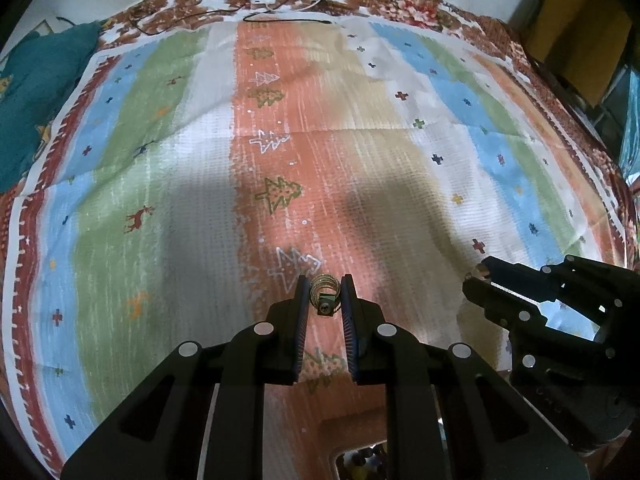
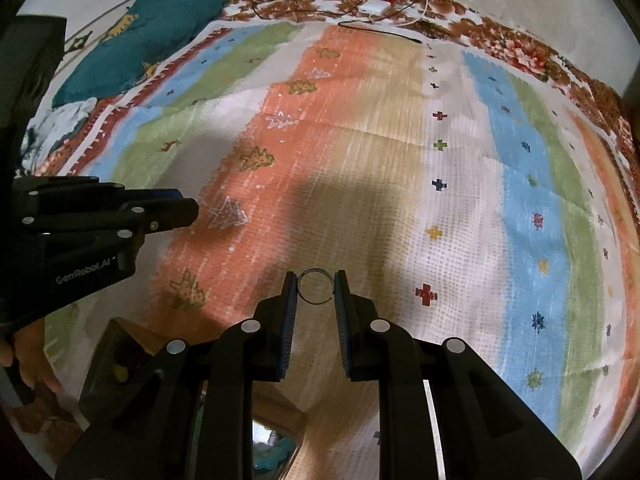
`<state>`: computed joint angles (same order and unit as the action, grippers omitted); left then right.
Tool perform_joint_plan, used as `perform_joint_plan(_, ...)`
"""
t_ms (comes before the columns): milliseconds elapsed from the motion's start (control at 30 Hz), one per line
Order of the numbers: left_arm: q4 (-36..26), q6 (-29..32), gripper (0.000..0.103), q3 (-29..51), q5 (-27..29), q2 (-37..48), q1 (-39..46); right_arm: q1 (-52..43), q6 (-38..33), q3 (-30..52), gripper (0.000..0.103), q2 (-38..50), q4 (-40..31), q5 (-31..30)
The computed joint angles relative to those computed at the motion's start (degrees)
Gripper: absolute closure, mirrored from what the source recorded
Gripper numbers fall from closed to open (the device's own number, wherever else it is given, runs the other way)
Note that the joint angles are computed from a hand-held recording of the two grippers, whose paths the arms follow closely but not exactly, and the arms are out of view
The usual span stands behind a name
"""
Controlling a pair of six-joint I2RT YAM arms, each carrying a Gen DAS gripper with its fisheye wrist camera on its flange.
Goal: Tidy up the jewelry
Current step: 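Carry both rings over the silver tin and open both tools to release them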
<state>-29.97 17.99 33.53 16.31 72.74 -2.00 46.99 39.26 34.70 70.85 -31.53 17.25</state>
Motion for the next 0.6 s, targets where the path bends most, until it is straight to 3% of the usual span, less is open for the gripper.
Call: perform_joint_plan(600,-4.3,1.8,0.088,-4.8,0.4,-14.7,0.9,7.2,9.6,-1.3,0.083,-5.3,-3.6,6.8)
